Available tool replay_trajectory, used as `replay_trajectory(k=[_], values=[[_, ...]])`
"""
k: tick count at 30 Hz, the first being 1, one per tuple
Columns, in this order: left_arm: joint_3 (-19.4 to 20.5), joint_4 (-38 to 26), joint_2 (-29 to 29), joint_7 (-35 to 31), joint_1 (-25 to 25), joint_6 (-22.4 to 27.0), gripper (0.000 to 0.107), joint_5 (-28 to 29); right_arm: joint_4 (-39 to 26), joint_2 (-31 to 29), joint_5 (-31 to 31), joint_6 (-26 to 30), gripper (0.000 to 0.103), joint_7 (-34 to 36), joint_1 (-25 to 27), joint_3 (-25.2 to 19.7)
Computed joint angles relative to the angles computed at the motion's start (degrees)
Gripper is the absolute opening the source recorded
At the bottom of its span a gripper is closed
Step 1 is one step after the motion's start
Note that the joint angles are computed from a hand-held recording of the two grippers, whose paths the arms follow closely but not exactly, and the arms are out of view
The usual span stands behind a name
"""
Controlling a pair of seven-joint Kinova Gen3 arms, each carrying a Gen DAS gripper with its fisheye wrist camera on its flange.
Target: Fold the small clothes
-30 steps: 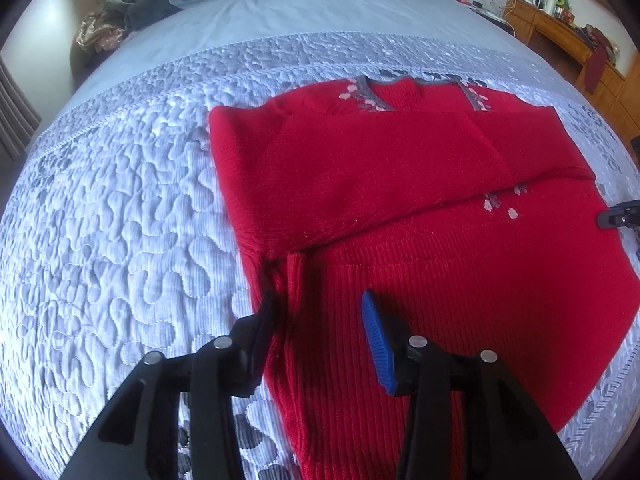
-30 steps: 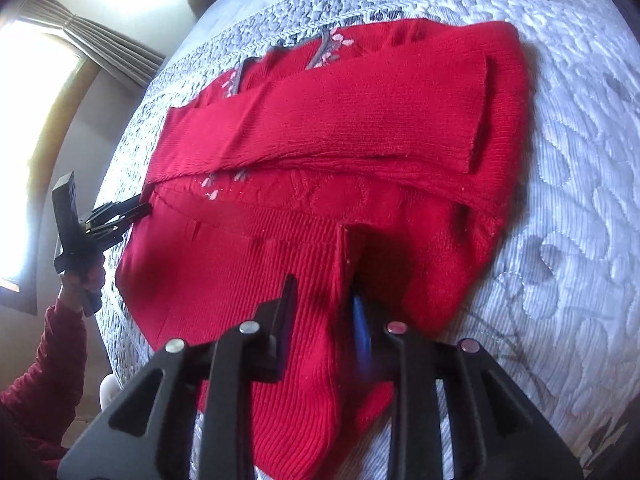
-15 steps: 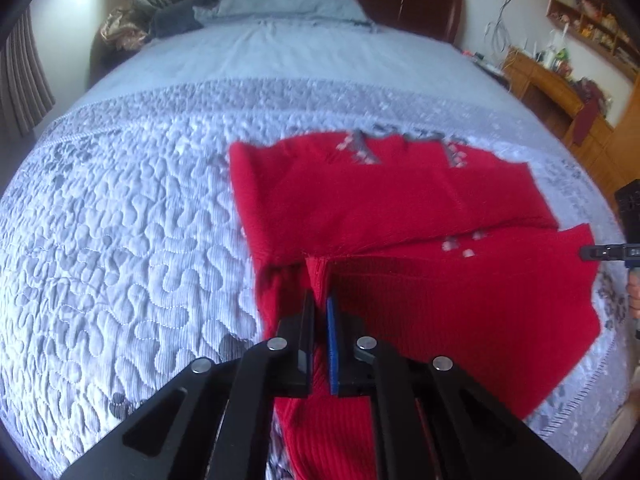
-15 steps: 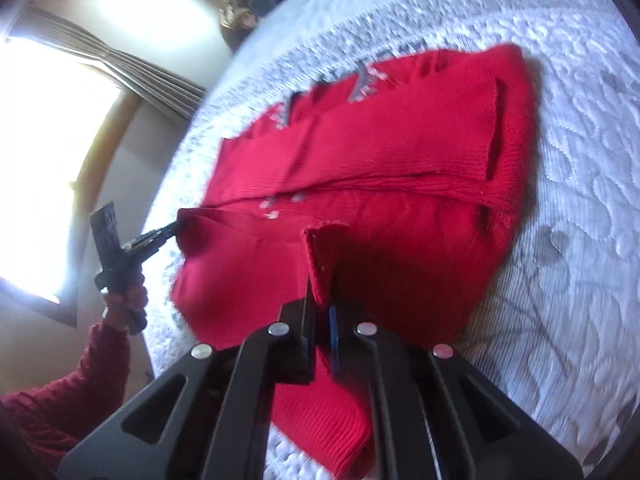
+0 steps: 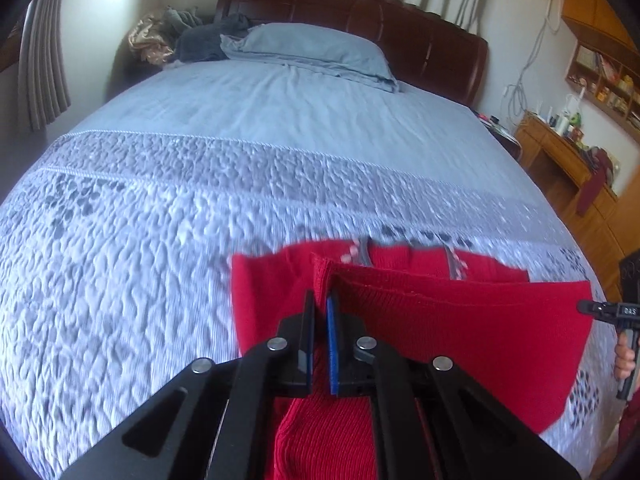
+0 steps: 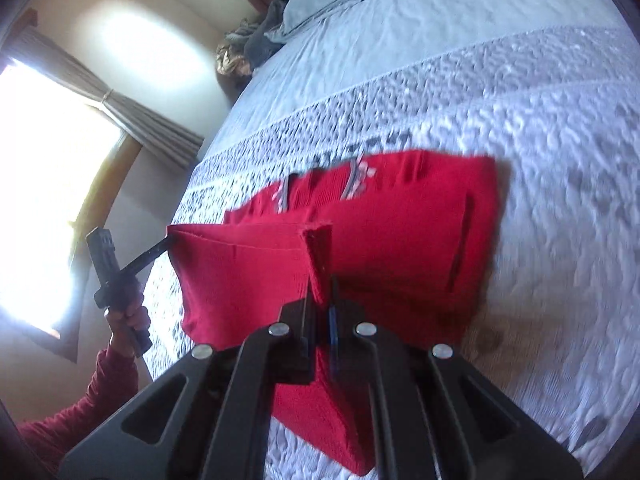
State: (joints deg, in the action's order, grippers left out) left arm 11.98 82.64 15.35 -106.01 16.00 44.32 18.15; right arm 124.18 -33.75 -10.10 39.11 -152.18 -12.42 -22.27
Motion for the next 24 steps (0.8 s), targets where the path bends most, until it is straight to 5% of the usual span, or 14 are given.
replay_trajectory(k=[7,11,15,17,19,24], values=[[-5.0,-17.7,14.7,15.1,10.2,4.5,0.005,-14.6,-2.0,12.6,2.7,-2.1,0.003,8.0,0.4,11.5],[-7.8,-26.5,22.7,19.9,15.4,10.6,0.005,-21.6,-3.3,21.1,4.9,-2.2,0.003,8.5,1.5,12.3],[-9.1,-27.8,26.0,21.6,18.2,12.7,0.007,-26.1,-4.0,26.8,8.3,-0.1,0.004,5.0,0.5,11.6],[-9.5,-25.4,25.0,22.1,19.1,11.1,0.015,-28.1,-3.3,26.9,9.2,-0.3,0.007,3.1,-0.5,11.8],[-8.8,-25.2,24.0,21.4,18.5,12.9,0.029,-28.0,-3.0,24.8,9.5,0.6,0.026,2.1,-1.4,11.7],[-5.8,-17.5,15.8,17.1,13.0,17.4,0.048,-23.8,-2.0,14.6,5.5,7.6,0.027,3.8,-5.0,10.1]])
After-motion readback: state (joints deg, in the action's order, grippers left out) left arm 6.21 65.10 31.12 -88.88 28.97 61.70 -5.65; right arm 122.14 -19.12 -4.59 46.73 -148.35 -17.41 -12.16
